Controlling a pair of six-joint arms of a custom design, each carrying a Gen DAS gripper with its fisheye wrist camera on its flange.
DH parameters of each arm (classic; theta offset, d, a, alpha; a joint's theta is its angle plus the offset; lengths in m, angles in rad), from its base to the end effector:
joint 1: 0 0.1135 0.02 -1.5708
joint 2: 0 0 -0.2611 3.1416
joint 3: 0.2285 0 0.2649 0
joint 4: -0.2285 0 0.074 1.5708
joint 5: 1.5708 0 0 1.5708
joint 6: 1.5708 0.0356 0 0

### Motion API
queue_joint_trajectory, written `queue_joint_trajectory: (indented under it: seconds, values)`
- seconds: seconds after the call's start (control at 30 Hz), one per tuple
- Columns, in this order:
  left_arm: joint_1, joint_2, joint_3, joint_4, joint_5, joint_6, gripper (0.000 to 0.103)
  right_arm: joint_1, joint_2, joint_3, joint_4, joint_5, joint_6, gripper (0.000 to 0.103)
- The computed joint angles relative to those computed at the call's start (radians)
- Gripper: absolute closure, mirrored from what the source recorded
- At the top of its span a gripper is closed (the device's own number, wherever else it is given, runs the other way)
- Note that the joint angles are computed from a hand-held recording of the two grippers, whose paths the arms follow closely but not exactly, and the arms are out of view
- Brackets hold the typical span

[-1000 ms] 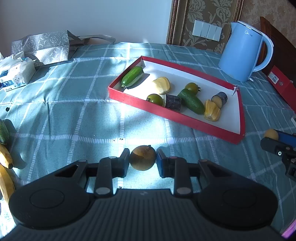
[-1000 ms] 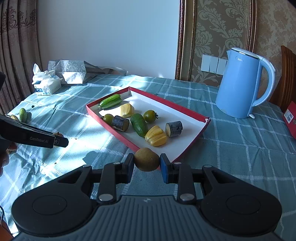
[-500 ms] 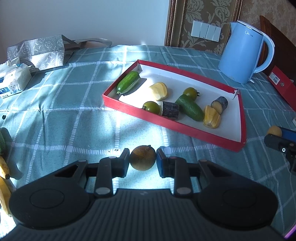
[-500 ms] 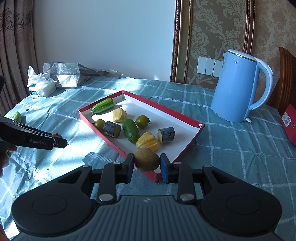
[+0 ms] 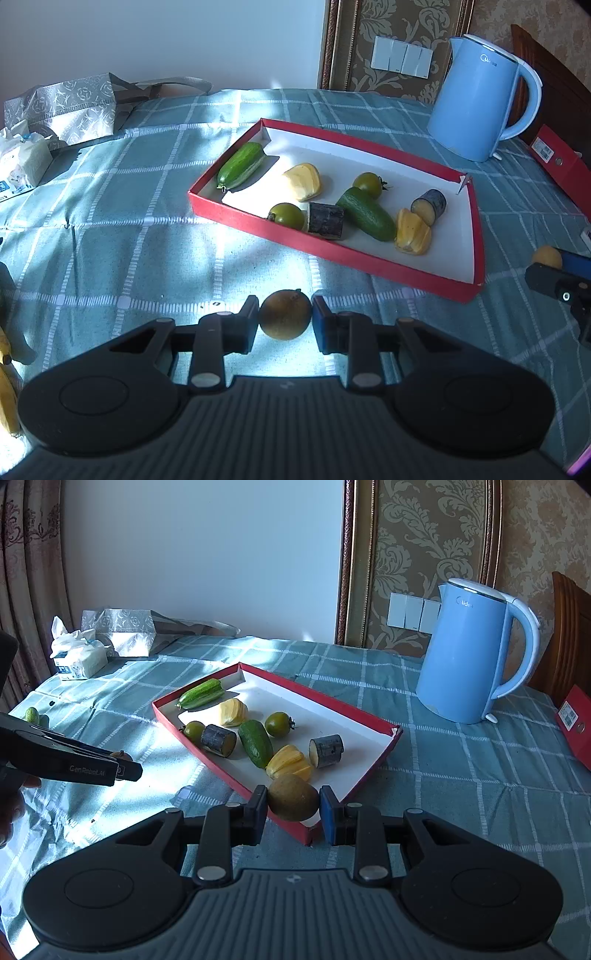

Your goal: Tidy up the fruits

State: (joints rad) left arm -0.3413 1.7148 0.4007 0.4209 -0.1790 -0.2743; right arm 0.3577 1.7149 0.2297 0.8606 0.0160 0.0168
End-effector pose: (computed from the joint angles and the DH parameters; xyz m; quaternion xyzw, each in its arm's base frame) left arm 0.2371 -0.0775 0.0526 0.0018 0.9398 -0.0200 0.3410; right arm 0.2140 0.0794 0.0559 -0.1474 0.8779 0.0778 0.4490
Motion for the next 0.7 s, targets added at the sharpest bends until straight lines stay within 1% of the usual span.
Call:
queue_joint_trajectory:
  seconds: [0.7]
  values:
    - [0.017, 0.074, 0.05, 0.017, 0.027, 0.021, 0.076, -0.008, 0.031, 0.037, -0.011, 0.003, -0.008, 0.074]
